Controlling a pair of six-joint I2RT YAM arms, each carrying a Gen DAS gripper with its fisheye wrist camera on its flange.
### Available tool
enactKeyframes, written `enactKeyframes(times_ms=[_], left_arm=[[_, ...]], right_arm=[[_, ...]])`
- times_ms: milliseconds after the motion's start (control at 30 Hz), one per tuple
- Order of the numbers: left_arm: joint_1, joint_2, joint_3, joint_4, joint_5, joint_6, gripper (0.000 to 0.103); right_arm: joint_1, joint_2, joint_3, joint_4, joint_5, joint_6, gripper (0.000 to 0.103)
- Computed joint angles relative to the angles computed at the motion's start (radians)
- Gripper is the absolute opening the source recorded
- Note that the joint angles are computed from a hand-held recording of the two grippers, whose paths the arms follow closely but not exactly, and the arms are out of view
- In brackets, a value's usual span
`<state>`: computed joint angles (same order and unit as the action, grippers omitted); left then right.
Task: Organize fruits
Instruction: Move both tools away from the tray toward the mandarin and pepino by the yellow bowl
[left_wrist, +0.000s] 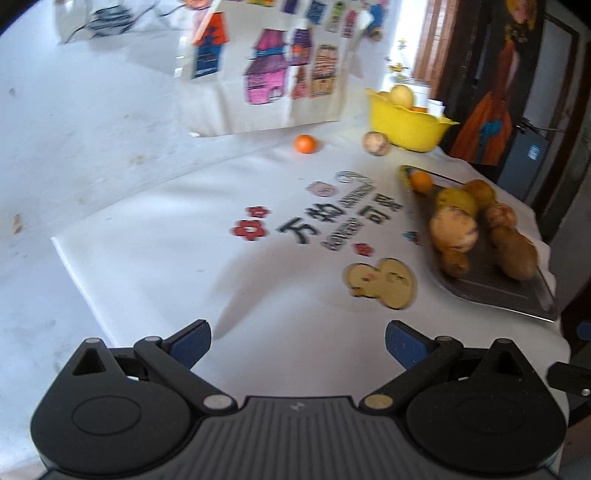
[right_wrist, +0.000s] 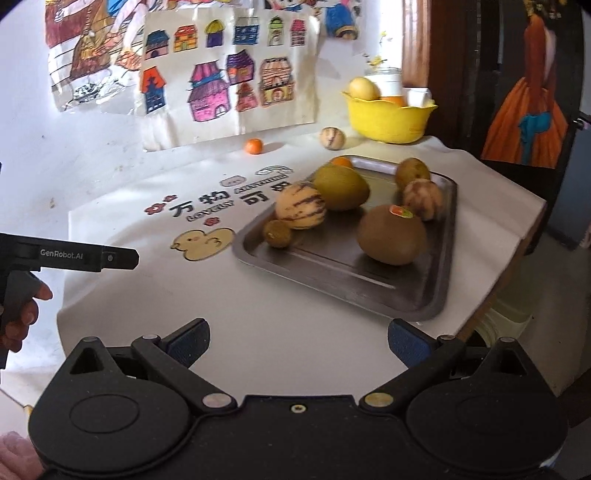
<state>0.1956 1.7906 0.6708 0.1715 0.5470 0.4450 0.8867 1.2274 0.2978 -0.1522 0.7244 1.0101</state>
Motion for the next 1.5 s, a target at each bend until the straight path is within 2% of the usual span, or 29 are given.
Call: enactKeyframes(times_ms=[267,533,700,800,867,967,1067,1233,1500], left_arm=[[0.033,0.043,0.1,-0.023,-0.032,-0.005,0.103],[-0.018,0.051,0.197,-0.018,-0.06,-0.031,0.103],[-0.065,0.054,0.254,0.007,-0.065,-0.037,0.103],[-0.103,0.072,0.285,0.046,-0.077,-0.05,0.103],[-0.134,0.098,0.308,0.083,-0.103,-0.063,0.103],[-0.202,0.146,0.354,0.141,-0.209,-0.099,0.103],[-0.243,0.203,0.42,0.149,-0.247,-0.122,0.103],[-0.298,0.314,0.539,0.133,-0.294,-0.119,0.103],[-0.366,0.481,0.716,0.092,-0.351,-0.109,0.103]], right_arm=[[-0.114,-0.035,0.072,0.011,-0.047,-0.273,0.102],[-0.289,-0.12,0.139,0.025,-0.118,-0.597,0.102],[-0.403,-0.16,0.161,0.11,-0.151,-0.781,0.102],[-0.488,-0.137,0.182,0.201,-0.194,-0.874,0.102],[-0.542,-0.1,0.203,0.258,-0.236,-0.906,0.102],[-0.628,-0.008,0.265,0.307,-0.322,-0.916,0.102],[-0.704,0.088,0.29,0.411,-0.425,-0.946,0.102],[-0.798,0.276,0.37,0.515,-0.505,-0.992,0.102],[-0.943,0.551,0.604,0.493,-0.642,-0.979,0.102]])
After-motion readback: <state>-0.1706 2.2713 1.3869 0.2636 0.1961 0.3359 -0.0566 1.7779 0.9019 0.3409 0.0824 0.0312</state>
